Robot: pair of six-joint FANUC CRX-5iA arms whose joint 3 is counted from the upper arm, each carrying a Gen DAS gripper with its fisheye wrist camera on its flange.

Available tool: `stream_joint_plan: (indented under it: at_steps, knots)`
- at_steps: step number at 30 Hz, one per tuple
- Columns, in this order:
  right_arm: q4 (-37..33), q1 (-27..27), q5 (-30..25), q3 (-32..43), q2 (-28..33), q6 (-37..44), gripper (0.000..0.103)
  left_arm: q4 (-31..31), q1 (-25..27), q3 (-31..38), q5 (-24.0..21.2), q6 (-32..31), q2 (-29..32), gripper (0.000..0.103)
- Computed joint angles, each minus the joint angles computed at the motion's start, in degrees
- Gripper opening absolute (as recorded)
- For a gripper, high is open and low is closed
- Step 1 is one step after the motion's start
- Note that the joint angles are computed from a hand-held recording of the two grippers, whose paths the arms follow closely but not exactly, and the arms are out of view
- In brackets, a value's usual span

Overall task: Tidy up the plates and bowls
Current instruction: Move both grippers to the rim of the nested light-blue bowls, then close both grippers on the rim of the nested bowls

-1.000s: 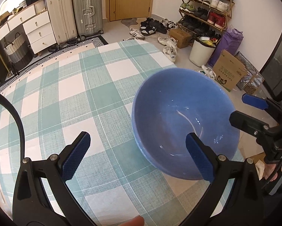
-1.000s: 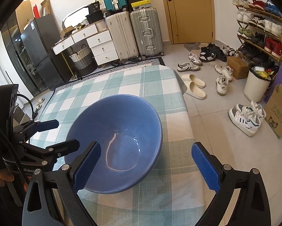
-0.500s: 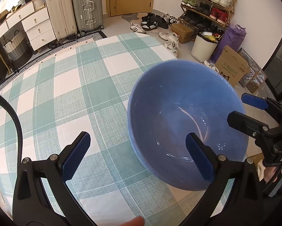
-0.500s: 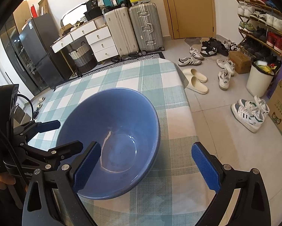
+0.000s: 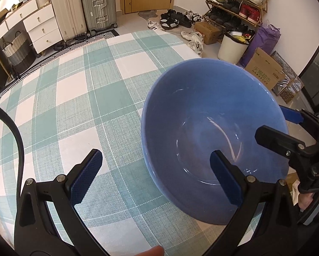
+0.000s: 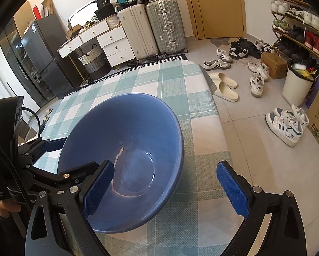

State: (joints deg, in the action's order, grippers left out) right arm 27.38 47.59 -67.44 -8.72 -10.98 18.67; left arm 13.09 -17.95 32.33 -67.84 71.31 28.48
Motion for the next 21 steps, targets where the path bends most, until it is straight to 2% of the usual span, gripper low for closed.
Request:
stream_joint_plan:
  at_steps: [8,10,12,14,18,20,21]
  knots:
    - [-2.34,-1.08,1.73,0.64,0.9,1.28,0.098,-0.03,-0.04,0.17,0.04,-0.11,0.93,0.089]
    - [-2.7,-1.21,1.89,0.78,1.07,1.43,0.097,-0.11,-0.04,0.03,0.03,-0.37,0.95,0.081]
    - [-3.67,-1.56,1.78,1.42,1.52,2.39,0.083,0.56,0.16,0.29,-0.47,-0.77,1.37,0.073]
    - [-4.71,-1.95,1.26,2.15,2.12,3.3,0.073,0.68,0.17,0.42,-0.57,-0.96,1.51,0.067]
    - [-6.24,-2.56,1.77,2.66,2.62,4.36,0.059,1.31,0.17,1.23,-1.15,-1.26,2.29,0.051]
    - [-6.44,-2.69,1.73,2.7,2.77,4.48,0.055,1.82,0.24,1.59,-1.51,-1.31,2.74,0.044]
    - [-6.47,-2.77,1.81,2.59,2.73,4.48,0.053,2.03,0.26,1.49,-1.43,-1.32,2.75,0.037]
